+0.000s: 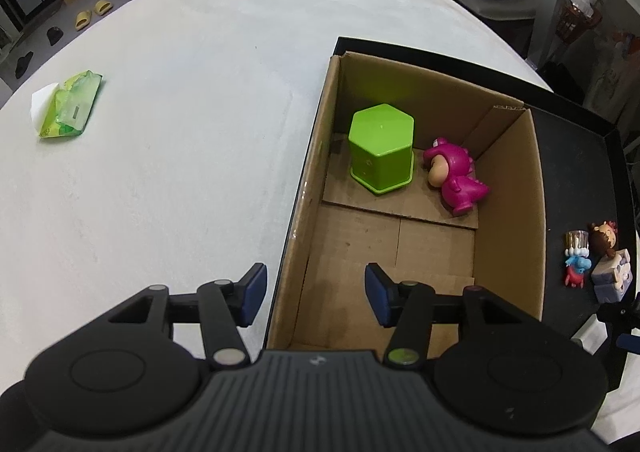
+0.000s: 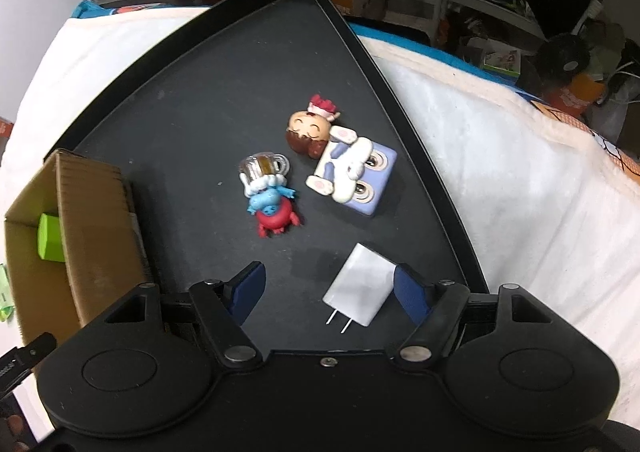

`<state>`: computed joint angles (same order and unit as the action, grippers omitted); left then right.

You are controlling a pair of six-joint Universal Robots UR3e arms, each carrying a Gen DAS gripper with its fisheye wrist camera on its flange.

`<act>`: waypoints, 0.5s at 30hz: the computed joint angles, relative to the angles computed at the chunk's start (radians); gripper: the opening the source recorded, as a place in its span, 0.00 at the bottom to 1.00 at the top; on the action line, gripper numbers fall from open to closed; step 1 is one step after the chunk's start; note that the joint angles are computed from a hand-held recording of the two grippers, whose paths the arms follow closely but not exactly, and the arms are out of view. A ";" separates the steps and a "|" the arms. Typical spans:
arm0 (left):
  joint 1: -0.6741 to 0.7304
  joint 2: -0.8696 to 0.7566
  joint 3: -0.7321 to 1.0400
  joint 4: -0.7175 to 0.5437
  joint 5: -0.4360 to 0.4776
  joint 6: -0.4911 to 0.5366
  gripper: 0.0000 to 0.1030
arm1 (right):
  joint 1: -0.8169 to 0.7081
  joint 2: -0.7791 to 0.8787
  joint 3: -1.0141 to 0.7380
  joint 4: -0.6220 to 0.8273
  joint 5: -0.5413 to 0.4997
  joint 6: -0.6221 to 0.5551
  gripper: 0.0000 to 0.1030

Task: Organize rigid objects
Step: 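Move the right gripper to the white charger plug and grasp it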

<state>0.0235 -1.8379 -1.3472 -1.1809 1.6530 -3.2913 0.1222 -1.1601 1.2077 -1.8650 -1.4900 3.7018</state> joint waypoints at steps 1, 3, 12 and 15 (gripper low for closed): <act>-0.002 -0.006 0.008 -0.008 -0.001 0.003 0.51 | -0.002 0.001 0.008 -0.007 -0.002 0.005 0.68; -0.006 -0.017 0.019 -0.017 -0.002 0.009 0.51 | -0.007 -0.003 0.041 -0.030 -0.003 0.017 0.66; -0.061 -0.082 0.087 -0.049 0.070 -0.003 0.56 | -0.042 -0.019 0.190 -0.152 0.012 0.056 0.50; -0.071 -0.096 0.106 -0.062 0.086 -0.010 0.56 | -0.047 -0.008 0.200 -0.166 0.025 0.052 0.44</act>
<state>-0.0472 -1.9339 -1.2416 -1.2425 1.7388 -3.3016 0.0755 -1.1681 1.4079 -2.0313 -1.4651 3.7537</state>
